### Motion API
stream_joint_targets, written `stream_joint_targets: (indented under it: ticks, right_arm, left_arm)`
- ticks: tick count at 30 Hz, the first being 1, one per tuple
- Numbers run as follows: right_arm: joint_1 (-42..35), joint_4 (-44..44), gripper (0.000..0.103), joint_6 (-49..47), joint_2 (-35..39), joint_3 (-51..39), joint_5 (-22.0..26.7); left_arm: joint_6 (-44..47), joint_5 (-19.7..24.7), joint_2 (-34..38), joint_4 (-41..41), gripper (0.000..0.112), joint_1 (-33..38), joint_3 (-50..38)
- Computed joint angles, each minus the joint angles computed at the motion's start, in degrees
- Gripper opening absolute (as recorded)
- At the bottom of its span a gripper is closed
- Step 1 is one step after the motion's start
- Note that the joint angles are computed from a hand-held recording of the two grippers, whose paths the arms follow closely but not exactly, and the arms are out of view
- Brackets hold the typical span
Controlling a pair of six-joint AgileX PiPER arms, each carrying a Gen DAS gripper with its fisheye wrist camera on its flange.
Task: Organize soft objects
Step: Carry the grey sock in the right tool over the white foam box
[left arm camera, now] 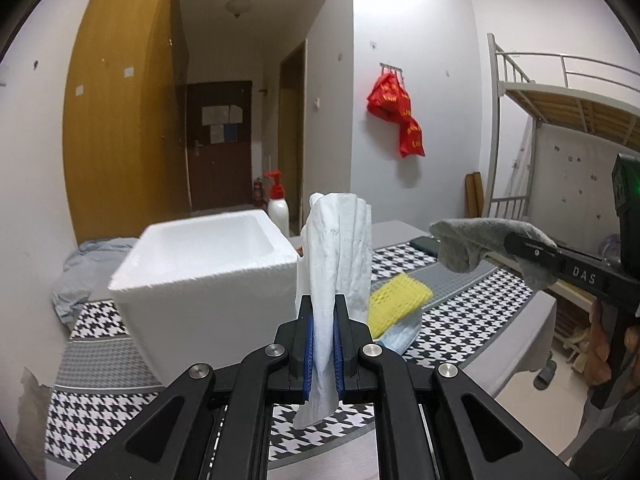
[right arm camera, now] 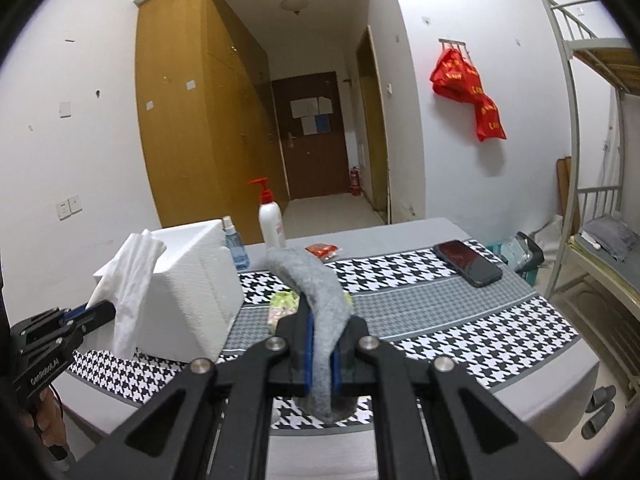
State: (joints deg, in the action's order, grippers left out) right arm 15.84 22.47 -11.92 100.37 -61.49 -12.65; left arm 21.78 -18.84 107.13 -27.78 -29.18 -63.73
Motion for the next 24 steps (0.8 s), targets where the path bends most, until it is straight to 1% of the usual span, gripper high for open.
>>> stream_joint_targets:
  ticks: [3,5,10,15,18,24]
  right_arm:
    - [1.18,0.4,0.01,-0.92,-0.51,0.34,-0.37]
    - [1.85,-1.13,0.01,0.44,-0.82,0.52,-0.63]
    - [3.09,-7.23,0.01,5.75,-1.1,0.6,-0.93]
    - [4.39,-14.0,0.01,11.91,-1.43,0.94,-1.67]
    - [5.08,-19.71,0.01,17.14,-1.25,0.73,-2.14]
    - [6.68,-24.16,0.01,20.64,-0.11,-0.82,-2.23]
  left_arm:
    - [1.8,-1.15,-1.51,-2.34,0.009,-0.17,1.3]
    - [4.8,-2.19,-2.4,-5.66,0.009,-0.53,2.04]
    - [8.96,-4.31,-4.83,-10.52,0.009,-1.0,4.31]
    - [14.52,-7.26,-6.47,-17.68,0.009,-1.79,6.35]
    - [14.6,-9.07,-7.52,-18.53,0.009,-1.46,8.05]
    - [14.26,-10.72,-9.52,-19.53,0.009,-0.19,10.74]
